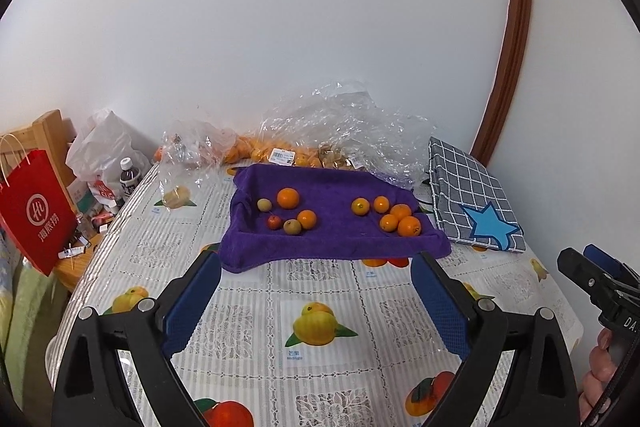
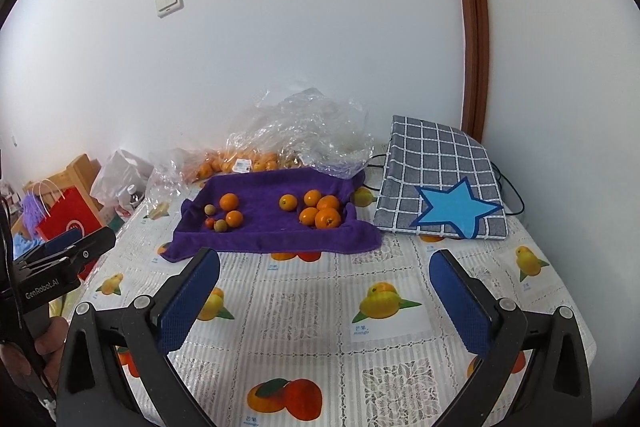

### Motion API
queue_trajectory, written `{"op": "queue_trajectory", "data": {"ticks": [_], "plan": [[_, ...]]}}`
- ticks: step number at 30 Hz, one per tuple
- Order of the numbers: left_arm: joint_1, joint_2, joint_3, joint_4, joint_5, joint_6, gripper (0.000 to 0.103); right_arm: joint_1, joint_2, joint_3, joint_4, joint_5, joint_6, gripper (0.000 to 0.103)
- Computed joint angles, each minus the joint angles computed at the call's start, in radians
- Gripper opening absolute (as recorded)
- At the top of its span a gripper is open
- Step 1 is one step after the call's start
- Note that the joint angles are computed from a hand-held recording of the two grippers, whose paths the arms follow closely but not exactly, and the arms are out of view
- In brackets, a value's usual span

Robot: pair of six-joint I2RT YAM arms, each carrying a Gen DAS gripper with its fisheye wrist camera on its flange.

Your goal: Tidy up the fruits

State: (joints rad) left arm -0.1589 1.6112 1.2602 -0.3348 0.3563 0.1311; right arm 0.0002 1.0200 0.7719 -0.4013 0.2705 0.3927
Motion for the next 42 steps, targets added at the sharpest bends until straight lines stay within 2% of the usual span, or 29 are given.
{"op": "queue_trajectory", "data": {"ticks": [42], "plan": [[0.007, -0.041, -0.019, -0.010, 0.011, 0.010, 0.096, 0.038, -0.067, -0.025, -0.018, 0.023, -0.006, 0.103]]}}
